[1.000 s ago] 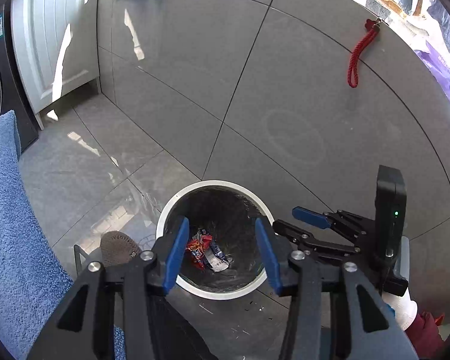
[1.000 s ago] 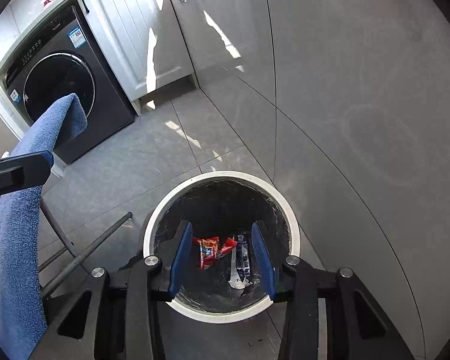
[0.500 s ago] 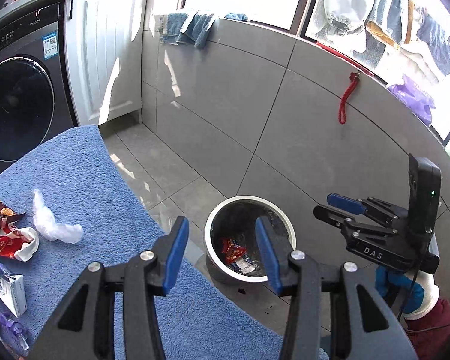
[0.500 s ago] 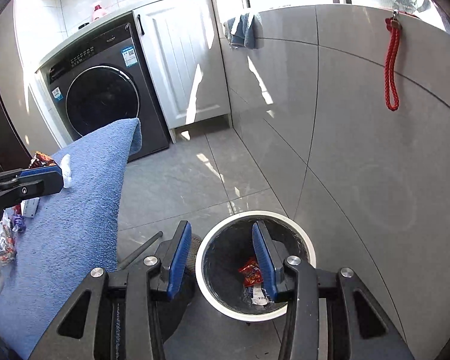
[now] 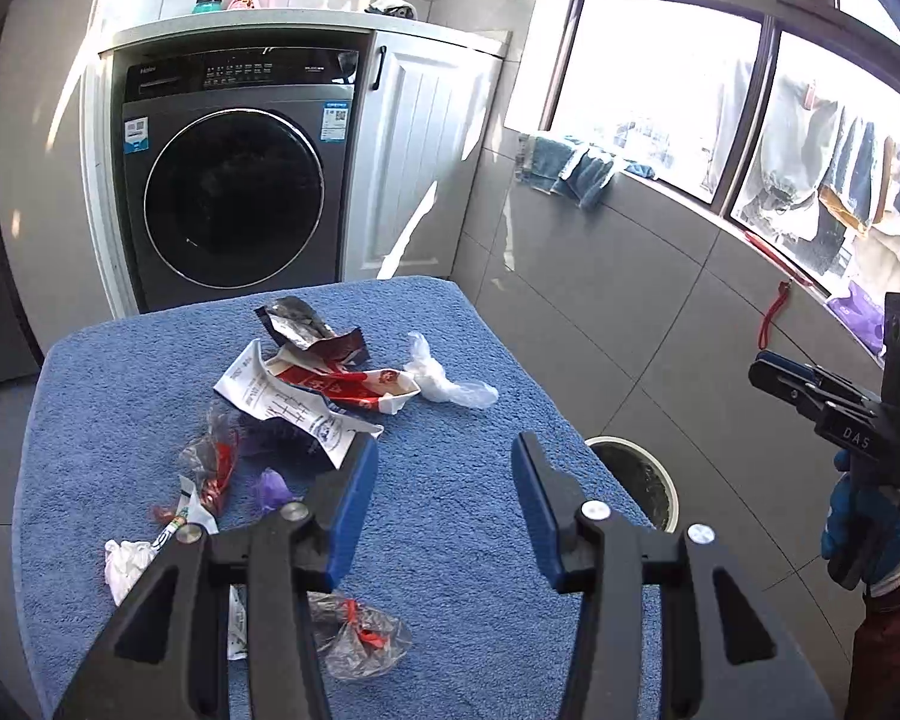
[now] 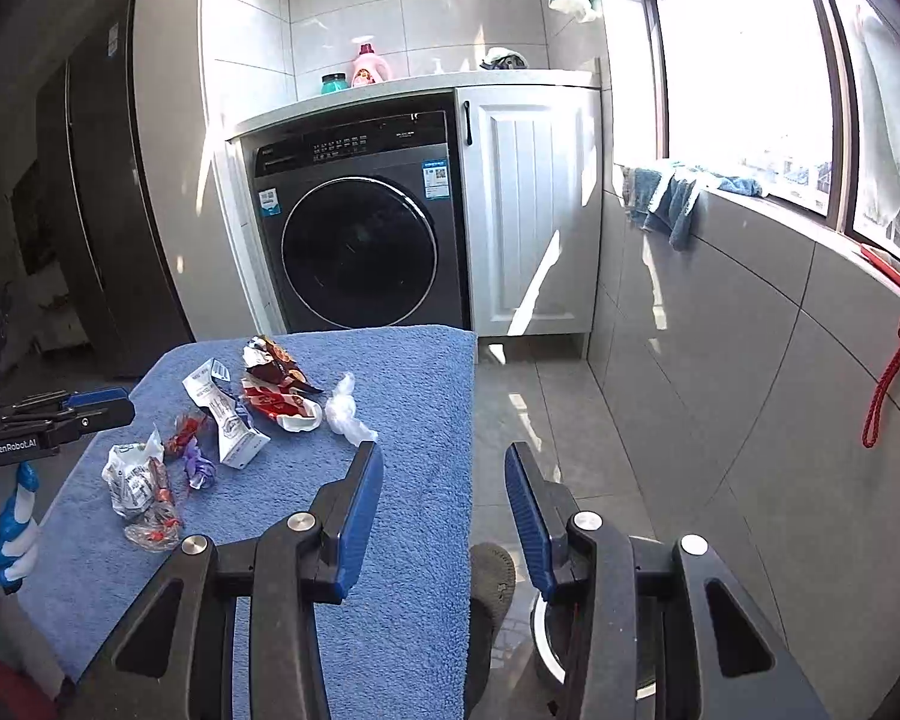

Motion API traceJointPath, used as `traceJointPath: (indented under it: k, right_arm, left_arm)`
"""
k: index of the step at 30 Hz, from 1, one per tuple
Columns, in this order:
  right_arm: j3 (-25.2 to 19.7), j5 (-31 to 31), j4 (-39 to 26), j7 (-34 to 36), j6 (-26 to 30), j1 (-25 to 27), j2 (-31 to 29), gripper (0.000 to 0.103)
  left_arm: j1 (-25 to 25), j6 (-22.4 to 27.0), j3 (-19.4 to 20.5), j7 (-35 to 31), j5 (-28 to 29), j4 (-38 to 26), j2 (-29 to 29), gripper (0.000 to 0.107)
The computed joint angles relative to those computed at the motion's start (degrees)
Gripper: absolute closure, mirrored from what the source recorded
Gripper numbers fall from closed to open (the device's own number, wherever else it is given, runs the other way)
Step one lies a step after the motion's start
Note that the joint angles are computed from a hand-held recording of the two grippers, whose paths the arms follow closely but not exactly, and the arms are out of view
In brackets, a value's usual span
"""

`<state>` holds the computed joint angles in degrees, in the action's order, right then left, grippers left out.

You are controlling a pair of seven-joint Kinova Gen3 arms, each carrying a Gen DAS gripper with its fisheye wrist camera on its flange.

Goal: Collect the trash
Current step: 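Withdraw both open tools from the bin back to the table, then grasp the green-printed white plastic bag with the left tool while the right grasps the clear bag with red wrapper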

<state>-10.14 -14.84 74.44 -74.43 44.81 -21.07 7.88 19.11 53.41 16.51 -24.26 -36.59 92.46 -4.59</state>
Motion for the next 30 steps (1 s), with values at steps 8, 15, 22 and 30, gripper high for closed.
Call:
traceJointPath:
  k: [8,15,22,30]
  right_arm:
    - [-3.0,0.6,-6.1,0.0,4.1,-6.0,3.3,0.063]
    - [-3.9,2.4,-12.3,-1.5,8.8,-11.7,8.8,0.063]
    - [-3.9,2.5,-18.0,-1.4,15.1,-15.0,15.0,0.063]
    - [-4.0,1.3,-23.0,-0.8,21.4,-16.7,20.8,0.063]
  left_arm:
    - [-6.4,2.7,-0.6,3.3,3.4,11.9,-13.8,0.063]
    - [-10.0,-1.1,-3.5,-0.5,9.7,17.7,-18.9,0.063]
    - [-12.1,-7.7,-6.3,-5.5,18.0,19.6,-15.8,0.063]
    - [-15.6,-10.8,-8.9,-14.4,25.5,19.2,-11.9,0.063]
